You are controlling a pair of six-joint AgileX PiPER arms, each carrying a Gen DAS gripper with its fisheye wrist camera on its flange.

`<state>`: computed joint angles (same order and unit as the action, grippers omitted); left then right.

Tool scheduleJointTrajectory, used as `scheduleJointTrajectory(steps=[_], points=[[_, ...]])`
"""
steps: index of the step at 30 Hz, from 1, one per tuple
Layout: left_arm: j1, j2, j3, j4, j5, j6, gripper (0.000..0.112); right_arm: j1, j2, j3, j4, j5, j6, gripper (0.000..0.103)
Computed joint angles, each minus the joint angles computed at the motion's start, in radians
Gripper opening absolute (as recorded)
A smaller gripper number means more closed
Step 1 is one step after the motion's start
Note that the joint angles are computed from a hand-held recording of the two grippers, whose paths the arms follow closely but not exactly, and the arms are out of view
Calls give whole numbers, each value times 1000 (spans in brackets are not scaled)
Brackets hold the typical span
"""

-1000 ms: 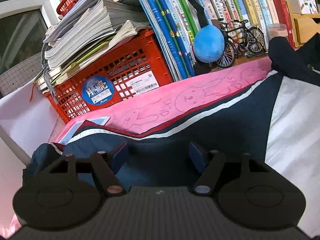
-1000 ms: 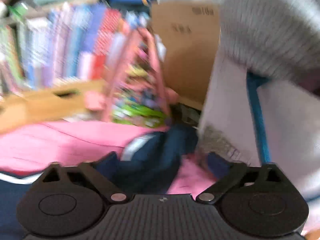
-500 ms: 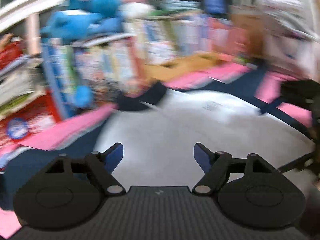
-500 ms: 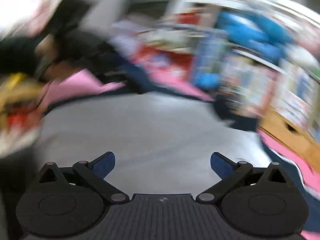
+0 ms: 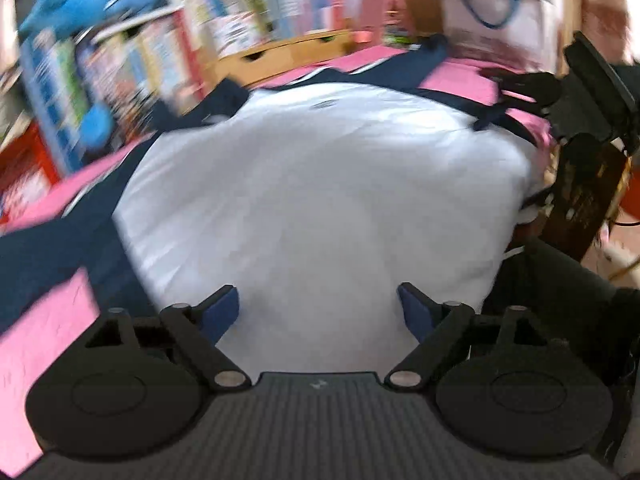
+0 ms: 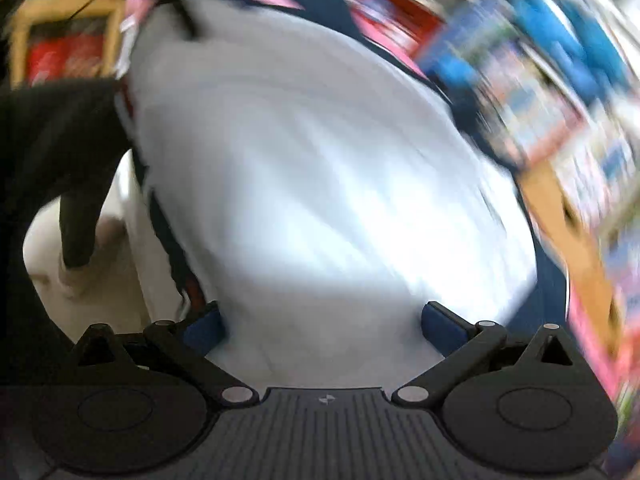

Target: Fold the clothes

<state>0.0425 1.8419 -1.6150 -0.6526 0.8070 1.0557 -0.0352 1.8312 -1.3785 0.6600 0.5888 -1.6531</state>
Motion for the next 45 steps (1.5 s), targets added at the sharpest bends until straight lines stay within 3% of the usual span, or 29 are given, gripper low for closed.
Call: scheduleJointTrajectory(steps=[3,7,11,15,18,20,22,25,27,29,31,39,45], points=[[33,-32,44,1,6,-28,92,-37,-14,-7,-44,31,68,103],[16,-121,123,61,-74,-16,92,4,-97,51,-219,-13,161,103],[-11,-159,117,47,-134,-10,92,-11,-170,102,-111,-21,-45,103],[-131,-67,-3,261,-217,-387,94,-9,-134,44,125,53,-120,103],[-200,42,-137,461,-215,-687,94,35,-95,29,268,-6,-96,103],[-242,124,-253,602,-158,-887,94,66,-40,-40,284,-41,55,103],[-287,206,-392,727,-48,-1073,94,85,23,-119,282,-86,255,103],[-314,288,-501,785,19,-1154,94,99,122,-225,231,-157,555,103],[-328,339,-564,822,58,-1189,95,107,168,-287,92,-155,755,103],[-332,352,-547,860,41,-1239,103,117,210,-349,-59,-137,955,103],[-316,330,-488,828,-10,-1256,103,128,236,-390,-186,-118,1117,103],[-315,293,-390,846,-111,-1299,103,137,260,-411,-230,-134,1164,103],[-318,288,-367,859,-145,-1312,103,139,257,-405,-232,-141,1166,103]])
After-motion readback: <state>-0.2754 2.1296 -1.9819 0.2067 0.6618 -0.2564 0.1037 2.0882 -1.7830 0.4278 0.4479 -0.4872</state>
